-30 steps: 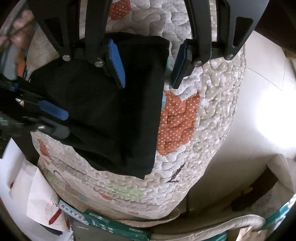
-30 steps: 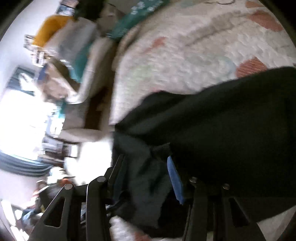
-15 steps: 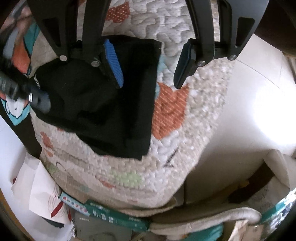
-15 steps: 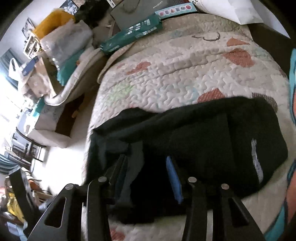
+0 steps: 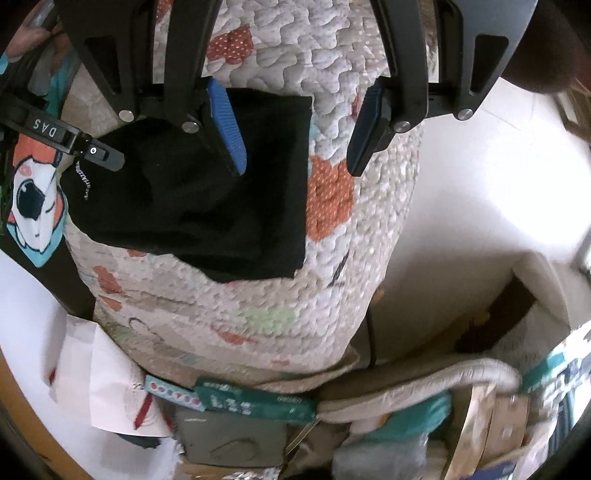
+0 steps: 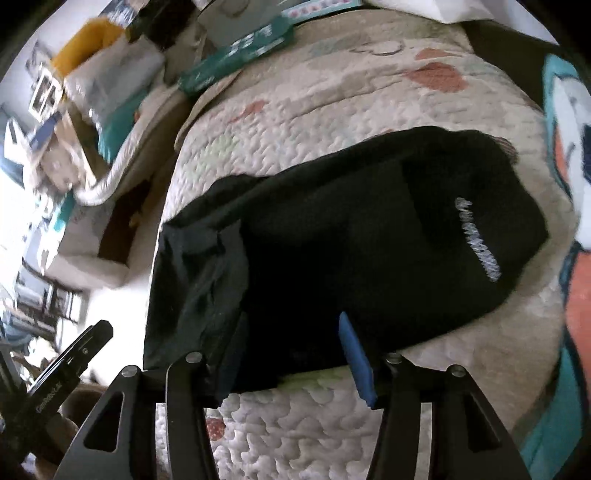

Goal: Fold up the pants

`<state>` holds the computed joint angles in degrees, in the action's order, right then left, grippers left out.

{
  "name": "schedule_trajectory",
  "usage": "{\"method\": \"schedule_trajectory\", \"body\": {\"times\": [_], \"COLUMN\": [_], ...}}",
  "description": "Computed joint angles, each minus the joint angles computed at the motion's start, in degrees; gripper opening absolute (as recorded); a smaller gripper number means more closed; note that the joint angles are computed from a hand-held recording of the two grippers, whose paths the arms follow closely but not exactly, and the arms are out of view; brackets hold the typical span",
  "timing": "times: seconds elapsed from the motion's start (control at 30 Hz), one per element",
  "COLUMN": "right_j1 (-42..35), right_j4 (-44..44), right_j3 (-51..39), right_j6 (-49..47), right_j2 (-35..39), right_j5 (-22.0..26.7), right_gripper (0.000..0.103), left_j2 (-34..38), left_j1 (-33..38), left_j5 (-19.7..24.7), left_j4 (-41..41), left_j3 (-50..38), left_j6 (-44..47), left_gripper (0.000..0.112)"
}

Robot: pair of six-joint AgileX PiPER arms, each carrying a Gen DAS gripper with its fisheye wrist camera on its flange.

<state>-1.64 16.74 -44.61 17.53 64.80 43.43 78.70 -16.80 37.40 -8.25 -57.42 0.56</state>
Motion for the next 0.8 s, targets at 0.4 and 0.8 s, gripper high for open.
{"method": "schedule_trajectory", "body": {"times": [0.4, 0.8], "right_j1": [-26.6, -36.8], "right_j4": [12.6, 16.6], "right_j3": [6.7, 11.5], "right_j6": [-12.7, -17.1], "right_j2": [-9.5, -7.5], "right_j5": [9.0, 2.8], "right_gripper": [0.059, 0.059], "left_j2": [6.1, 36.7], "left_j1": [-9.3, -20.2], "left_j5": [5.2, 22.0], "left_j4": [4.3, -2.7], "left_j3": [-10.6, -52.1], "left_j6": [-2.7, 5.1], "left_gripper": [0.057, 0.057]}}
